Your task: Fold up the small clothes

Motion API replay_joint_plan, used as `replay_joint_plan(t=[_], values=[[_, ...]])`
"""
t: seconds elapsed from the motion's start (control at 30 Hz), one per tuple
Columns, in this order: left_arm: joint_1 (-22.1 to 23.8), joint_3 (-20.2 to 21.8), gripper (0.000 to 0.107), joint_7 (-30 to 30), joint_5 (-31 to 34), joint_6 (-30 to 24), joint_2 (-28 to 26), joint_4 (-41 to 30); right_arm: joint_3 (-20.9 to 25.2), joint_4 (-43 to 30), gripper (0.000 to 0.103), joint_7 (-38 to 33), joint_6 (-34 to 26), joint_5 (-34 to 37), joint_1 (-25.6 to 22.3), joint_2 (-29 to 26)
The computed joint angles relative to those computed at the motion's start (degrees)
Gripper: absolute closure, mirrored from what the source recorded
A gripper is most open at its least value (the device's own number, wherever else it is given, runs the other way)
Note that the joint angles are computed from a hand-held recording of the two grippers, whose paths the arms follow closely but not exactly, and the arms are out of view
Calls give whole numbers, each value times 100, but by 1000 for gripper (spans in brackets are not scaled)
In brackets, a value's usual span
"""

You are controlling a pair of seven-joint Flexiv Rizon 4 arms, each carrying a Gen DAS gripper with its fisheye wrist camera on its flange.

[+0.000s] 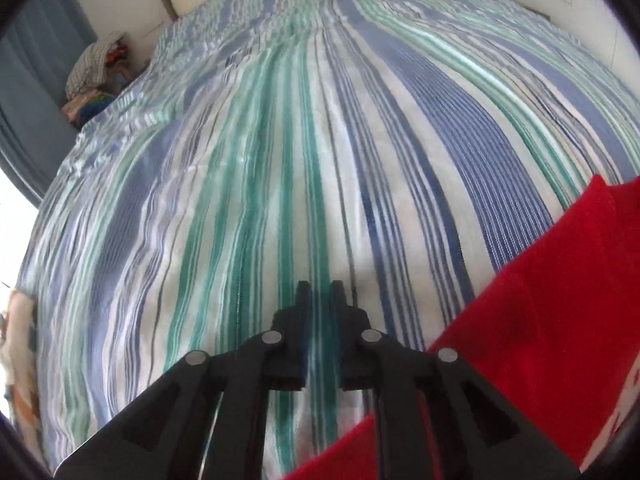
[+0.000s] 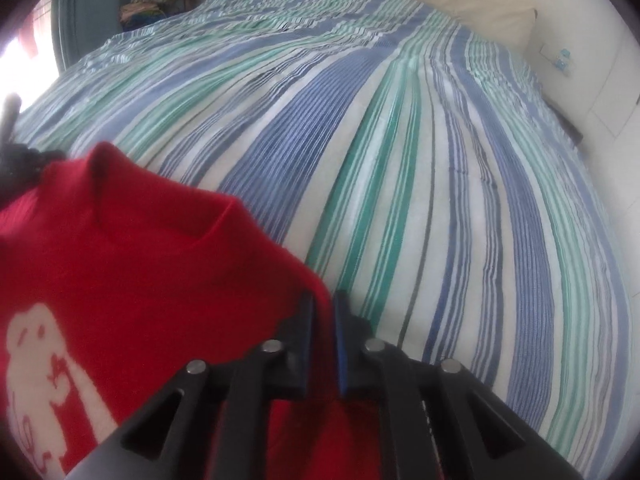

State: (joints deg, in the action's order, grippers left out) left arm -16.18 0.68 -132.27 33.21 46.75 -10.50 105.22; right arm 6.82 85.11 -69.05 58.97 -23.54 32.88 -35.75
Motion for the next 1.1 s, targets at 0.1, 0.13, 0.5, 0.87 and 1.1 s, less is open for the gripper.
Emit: replay_joint_plan(t=[0.1,0.13,0.5,0.87,1.1], values=[[-31,43,29,-325,246,328,699,463,-32,368,33,203,297,31,-71,331],[-24,-14,28,-367,280,359,959,621,-84,589,33,313,435,-47,-56,516],[-719,-1642,21,97,-674,211,2421,2190,1421,3221,33,-775,453,1467,-359,3160],[-1738,-2280,22,-1443,-425,-1637,2503,2146,2053,5583,33,1531,205,615,560,4618],[-1911,-2193,21,-1275,-980,-2073,3247,2396,1851,5578,33,1204,-750,1863,842,5472]])
